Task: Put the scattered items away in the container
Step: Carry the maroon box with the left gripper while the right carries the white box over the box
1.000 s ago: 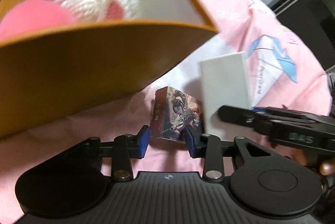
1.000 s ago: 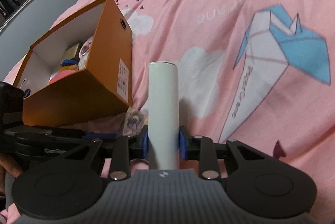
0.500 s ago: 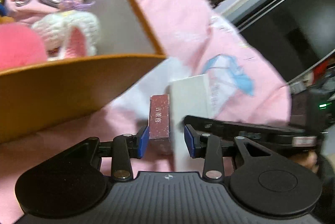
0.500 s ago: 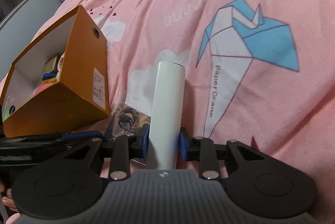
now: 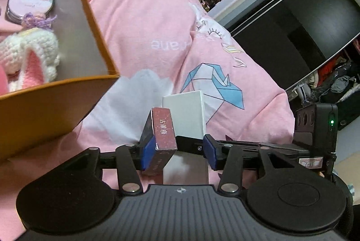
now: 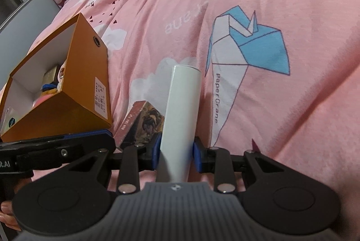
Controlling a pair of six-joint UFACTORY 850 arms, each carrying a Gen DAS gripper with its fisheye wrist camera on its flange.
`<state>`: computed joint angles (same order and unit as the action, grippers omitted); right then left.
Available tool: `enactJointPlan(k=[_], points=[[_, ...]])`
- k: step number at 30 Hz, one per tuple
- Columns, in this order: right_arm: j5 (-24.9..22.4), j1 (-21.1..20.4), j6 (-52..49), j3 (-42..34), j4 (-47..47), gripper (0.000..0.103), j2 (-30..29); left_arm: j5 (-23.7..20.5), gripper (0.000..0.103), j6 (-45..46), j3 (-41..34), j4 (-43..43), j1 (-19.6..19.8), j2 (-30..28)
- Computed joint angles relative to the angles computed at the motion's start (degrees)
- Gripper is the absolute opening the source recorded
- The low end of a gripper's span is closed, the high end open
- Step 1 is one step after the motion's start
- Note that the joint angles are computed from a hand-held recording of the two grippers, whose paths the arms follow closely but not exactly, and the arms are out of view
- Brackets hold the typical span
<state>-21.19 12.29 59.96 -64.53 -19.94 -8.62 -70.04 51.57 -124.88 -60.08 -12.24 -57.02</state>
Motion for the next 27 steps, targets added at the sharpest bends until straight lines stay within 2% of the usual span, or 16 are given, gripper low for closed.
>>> enactJointPlan(k=[5, 12, 19, 27], points=[[0.1, 0.0, -0.3, 0.5, 0.7, 0.032, 0.3, 4.4, 0.051, 1.6, 3.3, 6.8, -2.5, 2.3], [0.1, 0.1, -0.5, 0.4, 0.4, 0.032, 0.2, 6.7, 0.032, 0.7, 4.5, 8.4, -2.3, 2.9], [-1.5, 0.5, -3.2, -0.5, 2.0, 0.036, -0.3, 8.5, 0.028, 0.8, 6.0, 9.8, -2.3, 4.2], [-2.3, 1.4, -2.0, -0.7, -0.3, 0.034, -0.1, 9.2, 0.026, 2.4, 8.0, 9.4, -1.2, 6.4]])
